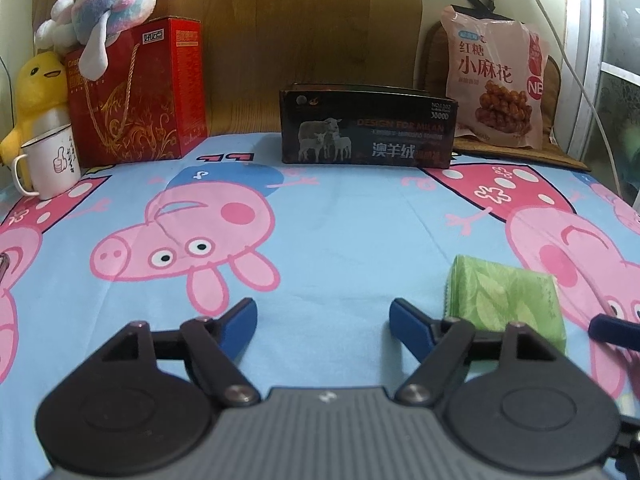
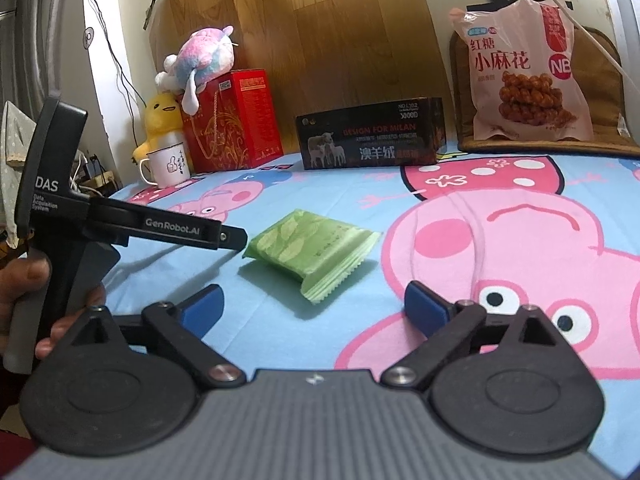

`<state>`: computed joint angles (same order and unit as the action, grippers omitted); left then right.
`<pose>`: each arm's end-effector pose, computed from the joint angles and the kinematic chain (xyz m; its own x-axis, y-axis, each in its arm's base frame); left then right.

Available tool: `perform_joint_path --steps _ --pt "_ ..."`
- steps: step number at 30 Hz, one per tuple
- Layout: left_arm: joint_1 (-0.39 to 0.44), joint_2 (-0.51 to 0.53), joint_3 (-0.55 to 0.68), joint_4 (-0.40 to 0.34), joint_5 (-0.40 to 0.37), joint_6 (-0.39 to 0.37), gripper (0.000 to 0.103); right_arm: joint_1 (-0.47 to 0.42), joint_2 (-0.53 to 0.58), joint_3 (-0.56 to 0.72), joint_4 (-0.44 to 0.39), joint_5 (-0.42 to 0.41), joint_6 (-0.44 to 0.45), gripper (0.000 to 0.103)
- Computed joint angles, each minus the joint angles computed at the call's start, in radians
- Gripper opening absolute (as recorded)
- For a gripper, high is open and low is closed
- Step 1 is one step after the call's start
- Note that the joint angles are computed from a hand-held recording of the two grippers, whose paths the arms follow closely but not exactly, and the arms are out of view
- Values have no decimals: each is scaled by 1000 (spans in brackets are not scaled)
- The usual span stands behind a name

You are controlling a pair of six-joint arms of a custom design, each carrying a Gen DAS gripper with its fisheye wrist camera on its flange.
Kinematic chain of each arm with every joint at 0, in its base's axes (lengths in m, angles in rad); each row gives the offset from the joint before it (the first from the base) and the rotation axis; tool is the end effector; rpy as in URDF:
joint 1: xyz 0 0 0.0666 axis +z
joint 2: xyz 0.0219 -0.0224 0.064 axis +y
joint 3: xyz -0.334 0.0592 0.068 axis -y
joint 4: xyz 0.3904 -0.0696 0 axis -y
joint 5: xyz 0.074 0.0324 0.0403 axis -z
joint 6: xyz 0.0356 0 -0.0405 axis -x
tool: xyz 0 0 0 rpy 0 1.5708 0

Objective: Organize snacks

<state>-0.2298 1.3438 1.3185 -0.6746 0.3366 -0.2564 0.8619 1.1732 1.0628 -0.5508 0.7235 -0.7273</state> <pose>0.4699 -0.1224 0.3920 -0.4898 0.3604 -0.7939 0.6050 0.7962 -0.0118 0.2933 0.3052 0.3599 -0.4507 0.2399 -0.8598 0.0949 0.9706 0.2211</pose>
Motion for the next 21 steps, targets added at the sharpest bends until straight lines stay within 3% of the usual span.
perform_joint_path --steps 6,8,9,17,21 --pt "0 0 -2 1 3 0 81 -1 4 5 -4 -10 10 102" --pt "1 6 6 -12 0 5 100 -1 3 5 -2 -15 11 103" --pt "4 12 15 -24 0 12 102 -1 3 4 -1 -15 13 103" --pt "11 17 22 -31 4 26 103 9 -41 -63 99 -3 2 103" --pt "-9 16 23 -40 -50 -11 103 10 -49 -75 121 -3 5 103"
